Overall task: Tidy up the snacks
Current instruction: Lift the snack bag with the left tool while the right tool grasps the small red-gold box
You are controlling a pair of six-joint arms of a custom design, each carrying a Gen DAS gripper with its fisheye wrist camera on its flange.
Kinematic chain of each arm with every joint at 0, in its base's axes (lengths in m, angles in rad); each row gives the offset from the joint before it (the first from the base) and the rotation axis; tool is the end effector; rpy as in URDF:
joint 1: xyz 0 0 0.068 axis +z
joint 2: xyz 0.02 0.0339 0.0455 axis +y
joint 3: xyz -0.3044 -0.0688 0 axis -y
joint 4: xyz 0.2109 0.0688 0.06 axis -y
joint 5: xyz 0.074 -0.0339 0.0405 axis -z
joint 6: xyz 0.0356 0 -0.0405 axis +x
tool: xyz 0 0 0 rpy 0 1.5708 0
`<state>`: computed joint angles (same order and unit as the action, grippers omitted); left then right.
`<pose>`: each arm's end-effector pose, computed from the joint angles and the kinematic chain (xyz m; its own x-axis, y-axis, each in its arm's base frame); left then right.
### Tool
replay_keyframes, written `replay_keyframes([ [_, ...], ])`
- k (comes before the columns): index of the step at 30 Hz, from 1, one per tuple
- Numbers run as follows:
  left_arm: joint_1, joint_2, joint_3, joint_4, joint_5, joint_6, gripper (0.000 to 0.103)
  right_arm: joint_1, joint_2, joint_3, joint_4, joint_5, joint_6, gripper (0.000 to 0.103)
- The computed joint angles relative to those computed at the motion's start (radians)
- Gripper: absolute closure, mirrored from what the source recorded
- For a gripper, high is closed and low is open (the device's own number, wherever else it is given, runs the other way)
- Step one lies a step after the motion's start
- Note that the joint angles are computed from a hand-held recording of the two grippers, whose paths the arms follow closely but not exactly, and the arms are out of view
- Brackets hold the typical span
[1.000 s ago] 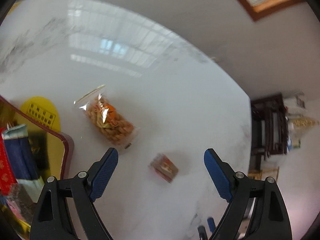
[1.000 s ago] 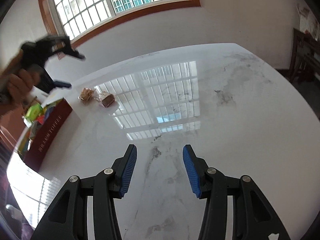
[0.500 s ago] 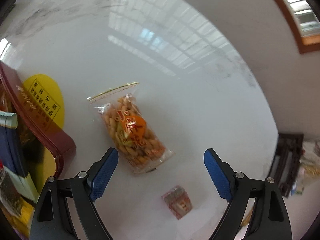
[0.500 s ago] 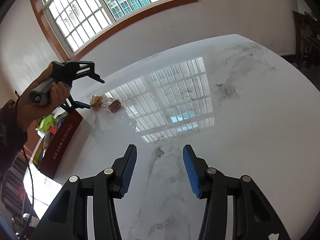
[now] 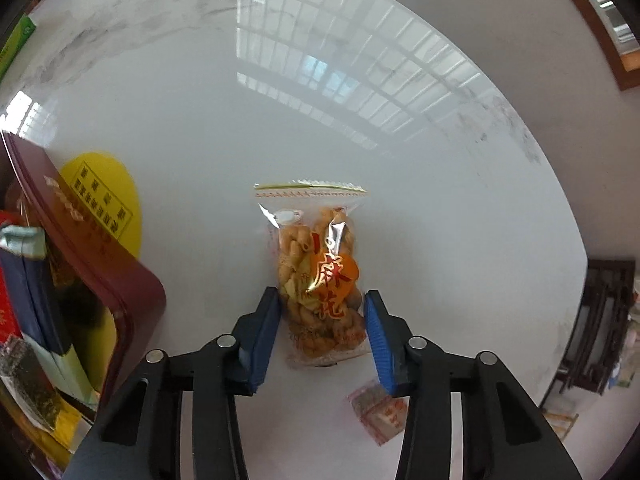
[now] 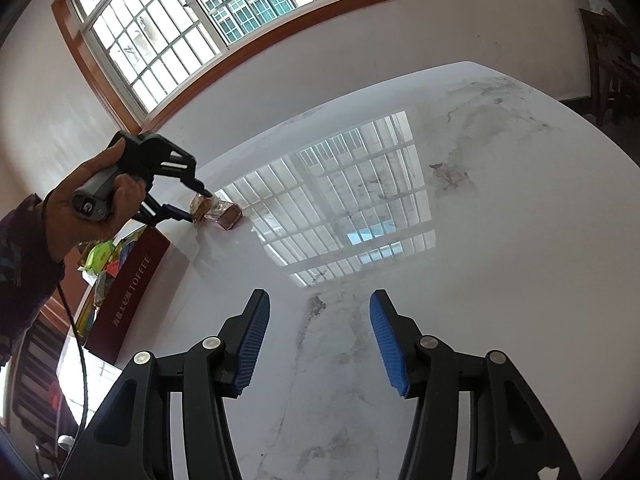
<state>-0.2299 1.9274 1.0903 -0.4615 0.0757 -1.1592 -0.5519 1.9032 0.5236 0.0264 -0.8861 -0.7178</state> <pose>0.3319 -0.0804 0.1768 -0.6016 -0.7978 -0.0408 -0.7607 0.5877 -0.2755 0.2181 -0.1019 0.1113 -0.7507 -0.0263 -0.6601 -0.4044 0.8084 0.4277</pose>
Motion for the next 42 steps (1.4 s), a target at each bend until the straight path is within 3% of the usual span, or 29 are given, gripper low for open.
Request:
replay_keyframes([
  [13,-0.224,-0.232,-0.296,0.187,-0.127,-0.016,0.061,0.022,-0.006,-0.013,0.040,0.035,0.025,0.048],
  [22,-0.499,-0.435,-0.502,0.223,-0.259,-0.173,0.061,0.119,-0.014,-0.013,0.069,0.114,0.006,0.048],
  [30,-0.754,-0.498,-0.510,0.118,-0.394,-0.334,0.061,0.227,0.067,0.138,0.059,0.158,0.079,0.048],
  [33,-0.886,-0.530,-0.506,0.041,-0.454,-0.452,0.061,0.278,0.100,0.208,0.035,0.161,0.088,0.048],
  [36,-0.951,-0.532,-0.490,0.003,-0.476,-0.502,0.061,0.345,0.109,0.243,0.034,0.114,0.092,0.048],
  [42,-1.084,-0.552,-0.449,-0.115,-0.522,-0.617,0.061,0.565,0.121,0.283,0.108,0.098,0.149,0.048],
])
